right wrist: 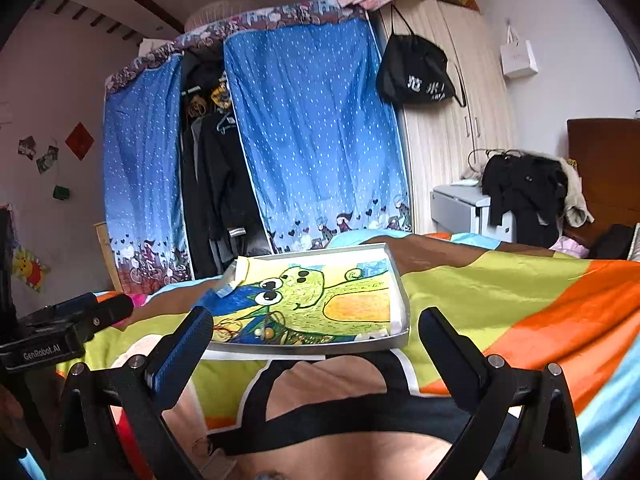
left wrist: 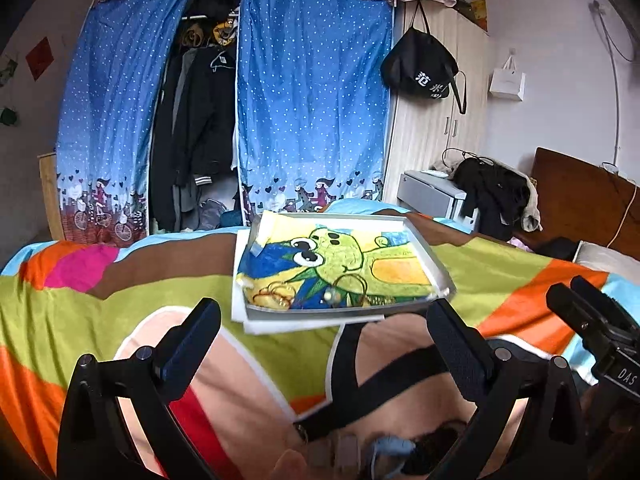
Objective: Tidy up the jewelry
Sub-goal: 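Withdraw both tools from the tray back over the jewelry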
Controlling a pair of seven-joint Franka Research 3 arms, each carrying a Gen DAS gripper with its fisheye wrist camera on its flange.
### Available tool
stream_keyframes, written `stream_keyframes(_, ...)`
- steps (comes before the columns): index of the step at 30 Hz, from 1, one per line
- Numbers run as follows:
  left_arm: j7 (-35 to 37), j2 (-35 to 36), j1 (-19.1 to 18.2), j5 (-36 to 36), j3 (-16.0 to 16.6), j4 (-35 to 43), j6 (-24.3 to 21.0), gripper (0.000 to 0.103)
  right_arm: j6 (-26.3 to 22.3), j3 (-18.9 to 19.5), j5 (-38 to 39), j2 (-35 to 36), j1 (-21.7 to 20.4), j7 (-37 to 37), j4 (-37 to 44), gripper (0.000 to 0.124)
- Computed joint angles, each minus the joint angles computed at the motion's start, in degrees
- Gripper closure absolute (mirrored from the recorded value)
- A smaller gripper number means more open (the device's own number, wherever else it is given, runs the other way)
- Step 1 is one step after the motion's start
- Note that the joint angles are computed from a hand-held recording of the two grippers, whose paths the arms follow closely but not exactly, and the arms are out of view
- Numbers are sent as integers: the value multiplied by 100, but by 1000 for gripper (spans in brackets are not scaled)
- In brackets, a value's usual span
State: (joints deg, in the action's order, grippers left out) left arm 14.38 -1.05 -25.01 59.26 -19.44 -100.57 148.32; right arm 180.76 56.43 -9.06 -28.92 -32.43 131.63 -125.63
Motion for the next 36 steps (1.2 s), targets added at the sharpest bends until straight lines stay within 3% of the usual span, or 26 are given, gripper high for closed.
stream_keyframes(7, -771, -879, 143, 352, -246, -1046, 304, 2, -73, -404, 201, -829, 686, 56, -638, 21)
stream_keyframes(15, -1034, -1591, 403, -123, -573, -1868, 439, 2, -178, -522, 382, -1444, 1175, 156, -1219, 21)
stream_keyframes(22, -1491, -2132, 695, -103, -856, -2526, 606, 2, -449, -535, 419, -1823, 1584, 334, -1711, 21)
stream_keyframes(29, -1041, -2207, 559, -865, -824, -2927, 574, 2, -907, -697, 273, -1773, 2136, 586, -2089, 21)
stream_keyframes(36, -504, -2024, 424, -1181, -871, -3106, 430, 2, -1162, -1023, 112, -1646, 2827, 1006, -2516, 21)
